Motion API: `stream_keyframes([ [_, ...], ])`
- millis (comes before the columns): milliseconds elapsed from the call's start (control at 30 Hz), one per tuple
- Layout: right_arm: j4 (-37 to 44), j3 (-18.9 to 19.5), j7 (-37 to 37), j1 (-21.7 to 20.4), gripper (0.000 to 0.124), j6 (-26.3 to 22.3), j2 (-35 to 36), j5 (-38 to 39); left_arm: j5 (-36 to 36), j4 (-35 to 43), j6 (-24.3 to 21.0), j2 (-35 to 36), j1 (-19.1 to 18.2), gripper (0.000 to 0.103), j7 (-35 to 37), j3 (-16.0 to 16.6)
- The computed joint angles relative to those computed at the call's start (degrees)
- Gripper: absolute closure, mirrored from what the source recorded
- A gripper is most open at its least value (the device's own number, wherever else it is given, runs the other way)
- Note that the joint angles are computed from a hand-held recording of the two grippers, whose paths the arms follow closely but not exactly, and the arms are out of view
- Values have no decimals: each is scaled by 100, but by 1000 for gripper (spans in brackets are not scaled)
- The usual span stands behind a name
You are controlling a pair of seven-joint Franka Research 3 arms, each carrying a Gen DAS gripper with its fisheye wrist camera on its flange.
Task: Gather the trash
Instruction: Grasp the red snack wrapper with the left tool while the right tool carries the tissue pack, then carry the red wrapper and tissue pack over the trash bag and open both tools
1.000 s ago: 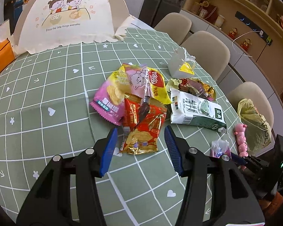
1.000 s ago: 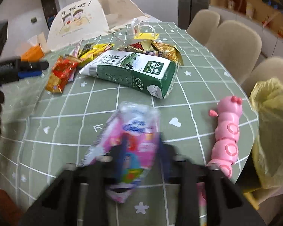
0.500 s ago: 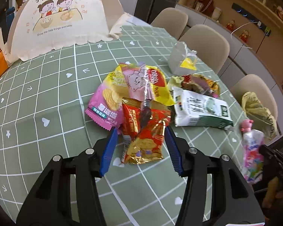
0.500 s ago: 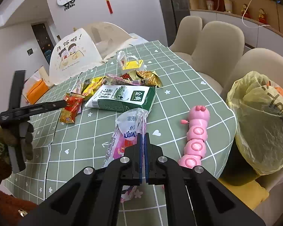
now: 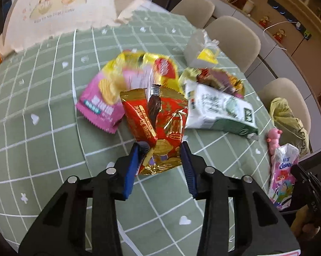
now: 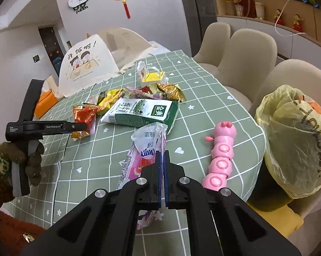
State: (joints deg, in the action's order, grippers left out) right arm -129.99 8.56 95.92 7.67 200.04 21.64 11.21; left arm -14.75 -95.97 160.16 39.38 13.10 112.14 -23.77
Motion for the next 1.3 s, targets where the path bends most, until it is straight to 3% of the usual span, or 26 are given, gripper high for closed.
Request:
stream_keyframes([
  [200,-212,-146,23,39,120,290,-305,108,-515,-446,463,-496,484,67,691,-803],
  [333,-406,-483,-265,316,120,543,-639,486,-1024,-654,711,-796,894,67,1488,-1618],
  [500,-619,-893,-1229,719,120,820,-1115,1518,-1479,-581,697,-1051,757,66,2005,-1975],
  [767,-1051,-886,-1917,500,120,1242,-1722,2503,-1827,-298,545,-1168,-39,66,2506,-1860],
  [1067,-1253,-888,-2649,228,120,1373,-2019,3462,-1806,111,266,-1006,-983,66,2685,-1376],
  [1300,-1112,-917,-3337,85,120,1382,-2037,4247,-1498,886,-287,-471,-1609,66,2462,-1006],
])
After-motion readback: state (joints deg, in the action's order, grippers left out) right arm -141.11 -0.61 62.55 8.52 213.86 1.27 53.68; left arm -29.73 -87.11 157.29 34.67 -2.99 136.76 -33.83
